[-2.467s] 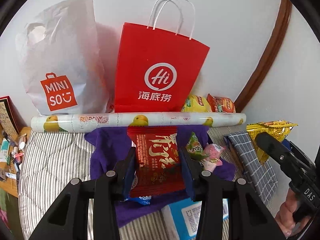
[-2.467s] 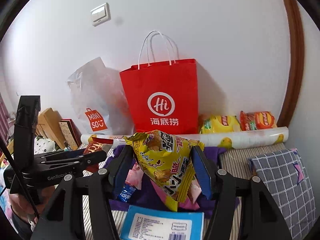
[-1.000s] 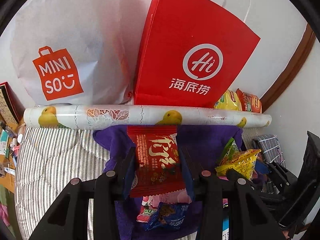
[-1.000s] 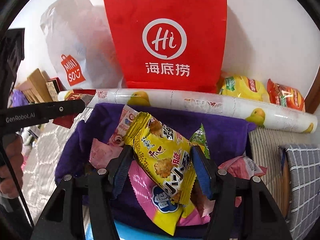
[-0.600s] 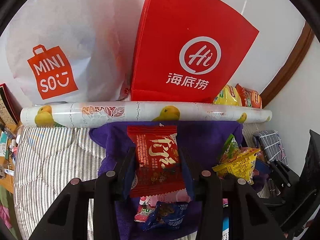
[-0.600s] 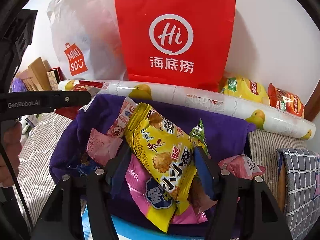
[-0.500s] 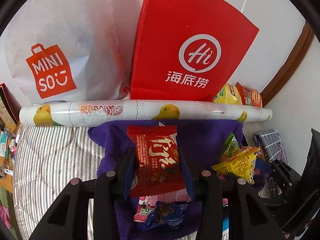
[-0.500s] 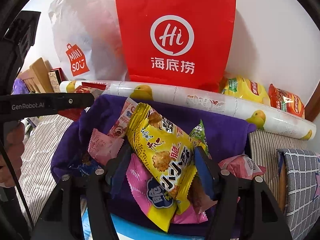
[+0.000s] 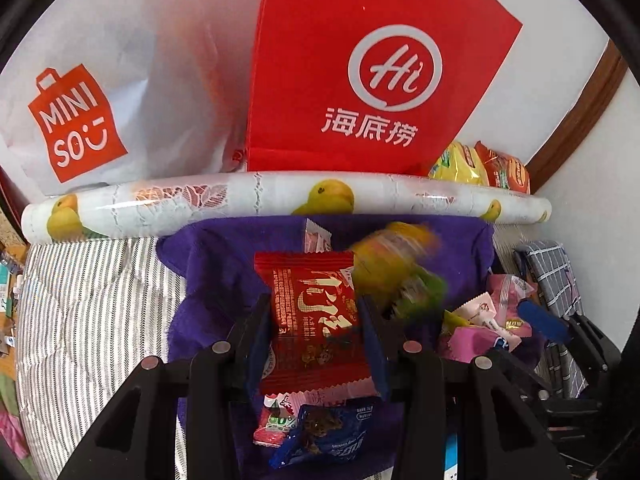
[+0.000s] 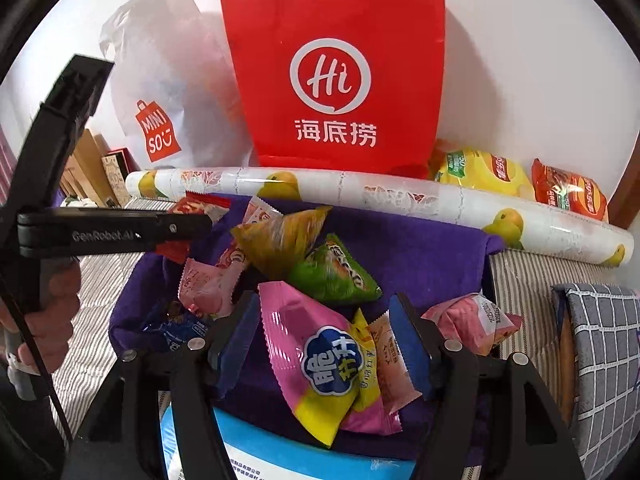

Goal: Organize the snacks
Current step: 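Release the red candy pack onto the towel with the left tool while the right tool releases the yellow bag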

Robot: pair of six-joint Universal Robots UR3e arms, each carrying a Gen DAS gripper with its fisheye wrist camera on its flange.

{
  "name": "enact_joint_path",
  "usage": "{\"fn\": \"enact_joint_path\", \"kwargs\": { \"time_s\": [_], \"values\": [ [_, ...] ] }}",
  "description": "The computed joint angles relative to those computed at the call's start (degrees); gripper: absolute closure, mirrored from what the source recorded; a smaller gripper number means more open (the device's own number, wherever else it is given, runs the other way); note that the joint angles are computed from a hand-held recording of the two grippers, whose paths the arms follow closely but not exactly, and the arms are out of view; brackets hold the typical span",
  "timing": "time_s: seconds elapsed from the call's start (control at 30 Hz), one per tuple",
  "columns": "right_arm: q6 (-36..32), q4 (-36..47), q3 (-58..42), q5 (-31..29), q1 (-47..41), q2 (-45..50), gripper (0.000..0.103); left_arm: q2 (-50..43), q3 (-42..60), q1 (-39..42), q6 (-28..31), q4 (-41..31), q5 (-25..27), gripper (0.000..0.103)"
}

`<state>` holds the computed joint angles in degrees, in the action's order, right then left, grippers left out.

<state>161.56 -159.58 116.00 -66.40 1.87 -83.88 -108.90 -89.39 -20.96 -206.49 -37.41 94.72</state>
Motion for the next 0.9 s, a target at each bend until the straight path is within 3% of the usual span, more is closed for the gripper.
{"fn": "enact_joint_path", "kwargs": {
  "time_s": [0.6, 0.83, 0.9],
  "values": [
    [0.82, 0.08, 1.68, 3.64, -3.26, -2.36, 0.037, -2.89, 3.15, -0.49, 0.25, -3.24, -2.87, 0.062],
    [0.99, 0.66, 1.27, 3.51, -3.11, -1.65, 0.037, -2.55, 4.03, -0.78, 0.55, -3.57, -3.26, 0.04],
    [1.04, 0.57, 1.28, 3.39, -2.96, -1.49, 0.037, -2.58, 4.59, -1.13, 0.71, -3.76, -2.83, 0.04]
  ]
}}
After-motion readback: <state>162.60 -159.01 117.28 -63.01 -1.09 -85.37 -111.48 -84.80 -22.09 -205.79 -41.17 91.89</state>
